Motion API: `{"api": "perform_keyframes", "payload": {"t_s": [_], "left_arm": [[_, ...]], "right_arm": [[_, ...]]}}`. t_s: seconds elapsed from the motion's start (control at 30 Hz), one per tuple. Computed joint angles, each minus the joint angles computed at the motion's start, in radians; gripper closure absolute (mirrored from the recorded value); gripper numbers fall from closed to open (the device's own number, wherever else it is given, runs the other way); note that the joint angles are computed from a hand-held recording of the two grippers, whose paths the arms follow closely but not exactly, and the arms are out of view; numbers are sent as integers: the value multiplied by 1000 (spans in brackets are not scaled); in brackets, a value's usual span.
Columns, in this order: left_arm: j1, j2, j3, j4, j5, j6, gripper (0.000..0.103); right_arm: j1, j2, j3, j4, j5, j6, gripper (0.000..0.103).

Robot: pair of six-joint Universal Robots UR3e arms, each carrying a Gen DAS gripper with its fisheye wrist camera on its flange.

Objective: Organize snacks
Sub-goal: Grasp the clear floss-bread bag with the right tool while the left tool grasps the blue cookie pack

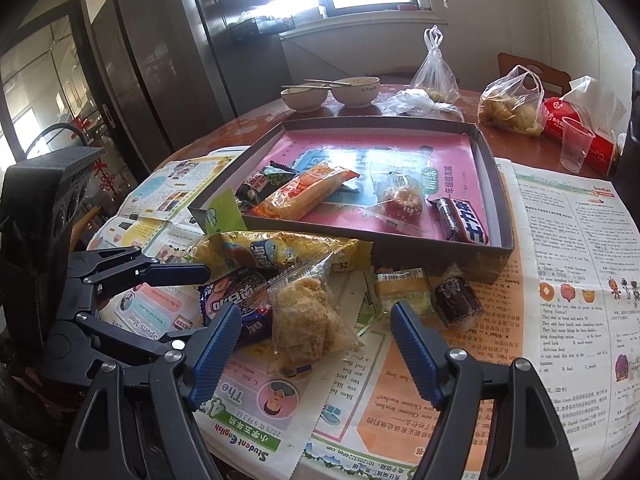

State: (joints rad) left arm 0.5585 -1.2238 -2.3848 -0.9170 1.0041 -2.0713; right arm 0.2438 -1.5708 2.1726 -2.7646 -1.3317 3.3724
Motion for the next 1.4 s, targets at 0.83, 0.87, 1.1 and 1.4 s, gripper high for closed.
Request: {"api": "perform_keyframes", "payload": {"t_s": [0.83,0.87,1.1,1.4], "left_arm": [[-63,-115,12,102,15,-48,32],[-65,-116,10,106,16,-48,32],[-91,-122,-3,154,26,-68,33],[-106,-114,-21,177,14,-58,43]], "right_arm": [[-14,161,-43,-64,67,-26,60],[-16,159,-36,-71,70,-26,60],[-34,123,-5,-67,96,-27,62],[-90,44,53,-77,133,-13,62]]}}
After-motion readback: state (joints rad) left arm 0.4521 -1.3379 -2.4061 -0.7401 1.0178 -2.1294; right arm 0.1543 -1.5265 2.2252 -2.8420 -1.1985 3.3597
